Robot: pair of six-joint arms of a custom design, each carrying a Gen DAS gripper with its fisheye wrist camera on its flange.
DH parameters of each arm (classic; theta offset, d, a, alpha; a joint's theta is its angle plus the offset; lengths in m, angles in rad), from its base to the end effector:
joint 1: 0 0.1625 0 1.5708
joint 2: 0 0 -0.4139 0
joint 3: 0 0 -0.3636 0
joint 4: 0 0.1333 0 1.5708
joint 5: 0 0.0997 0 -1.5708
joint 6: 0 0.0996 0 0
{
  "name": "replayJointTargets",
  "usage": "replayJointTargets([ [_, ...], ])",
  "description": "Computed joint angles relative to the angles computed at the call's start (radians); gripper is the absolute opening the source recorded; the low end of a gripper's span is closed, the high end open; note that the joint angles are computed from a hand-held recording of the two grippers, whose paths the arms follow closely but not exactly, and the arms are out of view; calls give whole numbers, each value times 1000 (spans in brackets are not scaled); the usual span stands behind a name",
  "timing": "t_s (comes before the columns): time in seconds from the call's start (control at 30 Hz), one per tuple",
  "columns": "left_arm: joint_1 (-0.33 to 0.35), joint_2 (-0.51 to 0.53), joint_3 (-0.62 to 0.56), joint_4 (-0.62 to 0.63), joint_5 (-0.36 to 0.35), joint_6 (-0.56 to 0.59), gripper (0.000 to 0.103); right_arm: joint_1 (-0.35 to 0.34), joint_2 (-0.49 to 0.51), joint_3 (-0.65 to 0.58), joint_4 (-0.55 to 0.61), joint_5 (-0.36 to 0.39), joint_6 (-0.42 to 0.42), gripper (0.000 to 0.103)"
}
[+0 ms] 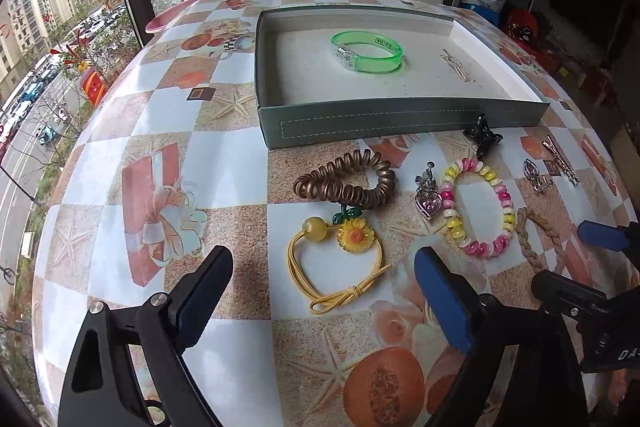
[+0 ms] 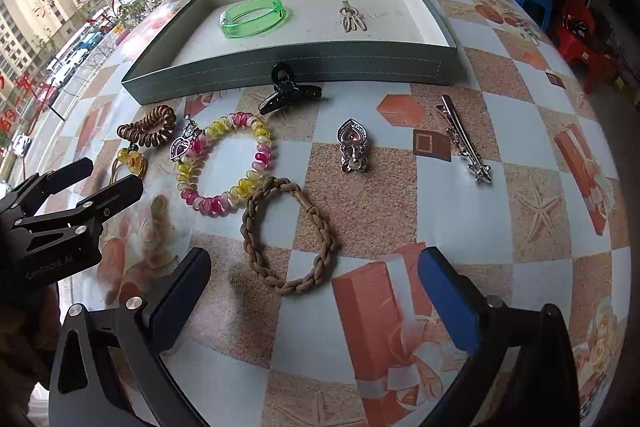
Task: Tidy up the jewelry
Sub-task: 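Grasp the braided brown bracelet with the right tool while the left tool grasps the yellow hair tie, then carry both items into the tray beside the green bangle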
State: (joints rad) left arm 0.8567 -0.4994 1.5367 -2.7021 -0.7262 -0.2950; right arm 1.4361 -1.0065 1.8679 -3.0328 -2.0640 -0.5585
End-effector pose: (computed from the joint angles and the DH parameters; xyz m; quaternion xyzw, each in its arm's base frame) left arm -0.2711 -0.6301 -0.0088 0.1707 0.8952 -0.2354 0.3377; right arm 0.0061 -0.5963 0.2203 0.1242 -0.9208 0.1906 0.3168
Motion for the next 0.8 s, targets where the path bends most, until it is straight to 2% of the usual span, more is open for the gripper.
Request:
replayJointTargets([
  [0.07,3,4,-9,19,-8,3,89,6,15,-1,-28,-25,-26,103],
  [0.13,0,10,-10,11,-1,16,88,11,27,-2,-51,-41,-47,102],
  [0.2,-2,11,-8,0,-10,33,76,17,40,-2,-72,-57,-71,102],
  [0.27,-5,11,-9,4,-14,44,71,23,52,1,-99,-70,-102,100],
  [0.37,-7,8,-7,3,-29,52,53,29,53,9,-111,-63,-127,90],
  [0.4,-7,7,-7,2,-35,54,41,31,52,11,-109,-61,-131,86],
  [0.43,-6,6,-7,3,-42,56,36,32,50,13,-108,-59,-135,81],
  [0.47,-6,3,-6,5,-48,54,23,33,48,16,-108,-57,-139,77],
  [0.5,-6,1,-4,5,-55,52,16,34,45,19,-108,-56,-141,70],
  [0.57,-4,-6,4,-2,-66,44,16,37,41,22,-108,-54,-143,52],
  [0.63,0,-14,12,-10,-84,35,16,39,35,24,-100,-53,-136,24],
  [0.67,1,-19,16,-16,-92,33,16,39,32,22,-91,-52,-130,17],
  [0.7,1,-23,21,-20,-98,30,16,39,30,21,-83,-51,-124,13],
  [0.8,-5,-41,41,-41,-105,32,16,32,15,22,-57,-30,-99,13],
])
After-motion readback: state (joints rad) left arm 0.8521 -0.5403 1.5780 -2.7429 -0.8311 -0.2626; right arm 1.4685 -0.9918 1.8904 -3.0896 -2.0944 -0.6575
